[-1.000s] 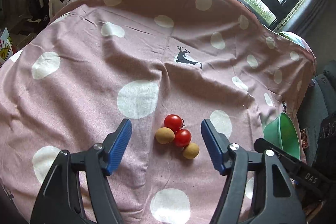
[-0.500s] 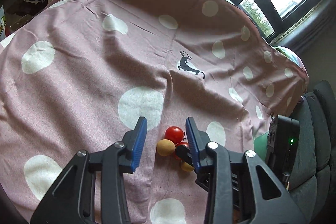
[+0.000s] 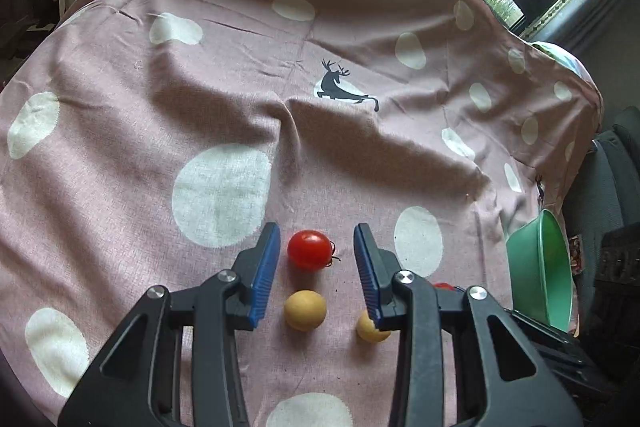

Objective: Organize fruits
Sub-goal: 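Close the left gripper on a red cherry tomato while the right gripper grasps another, then carry both cherry tomatoes in the grippers over the green bowl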

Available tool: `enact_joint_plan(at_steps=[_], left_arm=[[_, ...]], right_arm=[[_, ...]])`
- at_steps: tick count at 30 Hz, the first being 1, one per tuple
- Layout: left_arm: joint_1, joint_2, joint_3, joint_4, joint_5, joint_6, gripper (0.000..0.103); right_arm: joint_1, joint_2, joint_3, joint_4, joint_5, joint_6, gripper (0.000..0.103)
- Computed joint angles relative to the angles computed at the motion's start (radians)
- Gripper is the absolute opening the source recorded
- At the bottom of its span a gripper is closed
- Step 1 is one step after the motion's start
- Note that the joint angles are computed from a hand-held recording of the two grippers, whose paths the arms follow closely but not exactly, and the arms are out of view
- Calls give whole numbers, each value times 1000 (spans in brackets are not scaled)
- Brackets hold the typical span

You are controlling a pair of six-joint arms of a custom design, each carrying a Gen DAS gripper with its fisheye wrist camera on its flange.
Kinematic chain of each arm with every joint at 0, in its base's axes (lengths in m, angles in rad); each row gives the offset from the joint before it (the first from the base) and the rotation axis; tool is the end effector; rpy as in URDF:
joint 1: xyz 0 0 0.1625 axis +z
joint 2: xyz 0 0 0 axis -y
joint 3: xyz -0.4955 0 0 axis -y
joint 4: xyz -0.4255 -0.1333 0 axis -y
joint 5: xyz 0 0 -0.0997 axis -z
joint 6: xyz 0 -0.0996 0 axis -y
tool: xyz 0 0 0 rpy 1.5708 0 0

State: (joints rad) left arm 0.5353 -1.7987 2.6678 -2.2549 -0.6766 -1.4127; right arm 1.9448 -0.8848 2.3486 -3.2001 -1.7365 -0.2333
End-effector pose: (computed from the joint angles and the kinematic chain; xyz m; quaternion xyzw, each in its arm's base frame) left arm -0.1068 -0.3086 0.2406 -0.1291 0.8894 -0.3766 0.2246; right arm 0.2819 -0.3984 0.0424 0.2904 -0.9498 0.0880 0.0765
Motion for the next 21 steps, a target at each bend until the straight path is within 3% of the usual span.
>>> enact_joint_plan(at_steps=[4, 10, 12, 21], left_arm=[[36, 53, -7, -31, -27, 34, 37], [57, 134, -10, -80, -20, 48, 37], [70, 168, -18, -80, -17, 56, 31], [58, 201, -20, -58, 16, 11, 28]], right_arm=[[-30, -63, 41, -8, 57, -15, 30], [-54, -101, 56, -24, 84, -10, 30], [-59, -106, 56, -26, 103, -4, 30], [-77, -142, 71, -50, 113, -9, 30]])
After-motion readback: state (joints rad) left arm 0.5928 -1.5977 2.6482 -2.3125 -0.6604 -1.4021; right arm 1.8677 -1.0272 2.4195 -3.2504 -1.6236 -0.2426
